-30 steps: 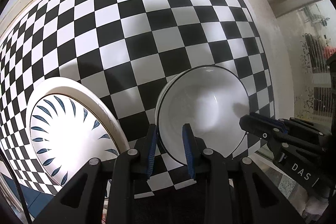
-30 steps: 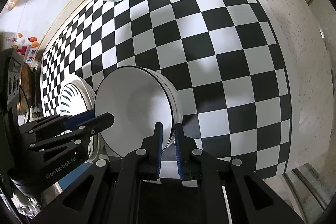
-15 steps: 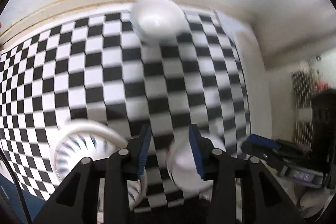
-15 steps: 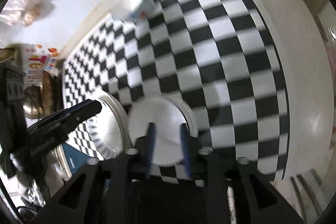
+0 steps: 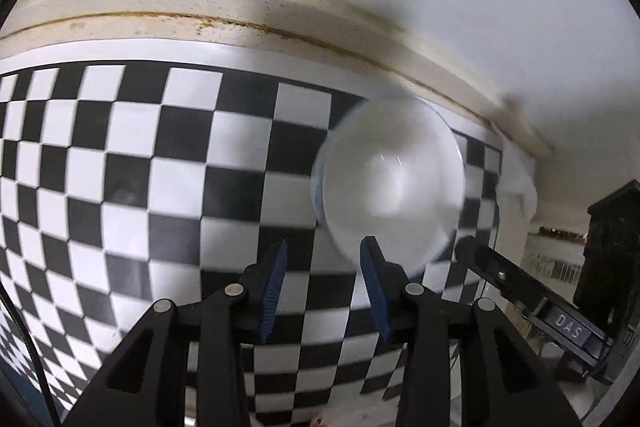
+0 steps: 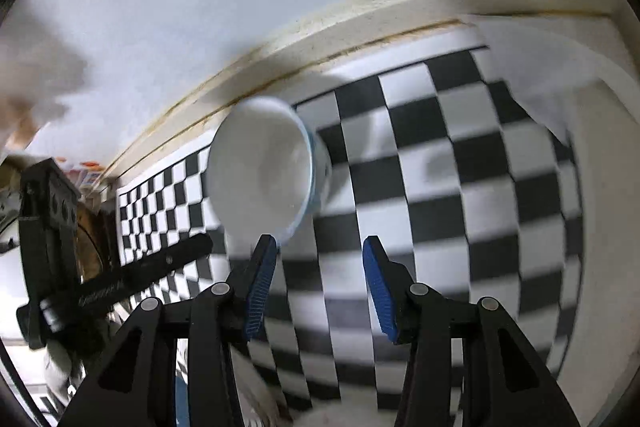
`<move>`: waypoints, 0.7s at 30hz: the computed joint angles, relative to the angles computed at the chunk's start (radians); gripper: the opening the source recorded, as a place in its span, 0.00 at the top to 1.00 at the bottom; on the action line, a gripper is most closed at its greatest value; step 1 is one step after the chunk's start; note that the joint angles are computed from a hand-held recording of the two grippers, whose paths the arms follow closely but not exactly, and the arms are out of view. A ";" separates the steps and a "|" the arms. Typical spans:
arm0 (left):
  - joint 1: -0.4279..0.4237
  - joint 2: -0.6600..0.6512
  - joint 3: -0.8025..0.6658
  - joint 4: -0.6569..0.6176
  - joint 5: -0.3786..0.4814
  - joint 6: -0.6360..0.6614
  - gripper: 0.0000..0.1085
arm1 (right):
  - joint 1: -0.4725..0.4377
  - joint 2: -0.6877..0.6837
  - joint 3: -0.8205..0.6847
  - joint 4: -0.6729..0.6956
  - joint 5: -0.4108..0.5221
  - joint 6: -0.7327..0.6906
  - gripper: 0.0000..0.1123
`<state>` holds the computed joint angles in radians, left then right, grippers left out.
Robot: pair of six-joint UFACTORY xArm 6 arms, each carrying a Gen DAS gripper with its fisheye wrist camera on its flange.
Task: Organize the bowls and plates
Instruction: 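Grasp the rim of the blue-and-red dotted bowl with both tools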
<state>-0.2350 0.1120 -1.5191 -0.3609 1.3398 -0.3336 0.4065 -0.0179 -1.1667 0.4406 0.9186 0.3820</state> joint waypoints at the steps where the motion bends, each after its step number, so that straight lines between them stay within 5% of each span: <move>1: 0.001 0.025 -0.017 -0.002 0.003 0.001 0.67 | -0.009 0.046 -0.035 0.009 0.008 -0.012 0.57; 17: -0.024 0.161 -0.114 0.031 0.019 0.031 0.72 | -0.008 0.233 -0.201 -0.009 0.069 -0.025 0.58; 21: -0.033 0.165 -0.116 0.019 0.016 0.052 0.87 | 0.004 0.247 -0.215 -0.021 0.065 -0.016 0.81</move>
<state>-0.2681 0.2765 -1.6348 -0.3424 1.3561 -0.2817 0.4100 0.2288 -1.3817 0.4191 0.9836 0.3663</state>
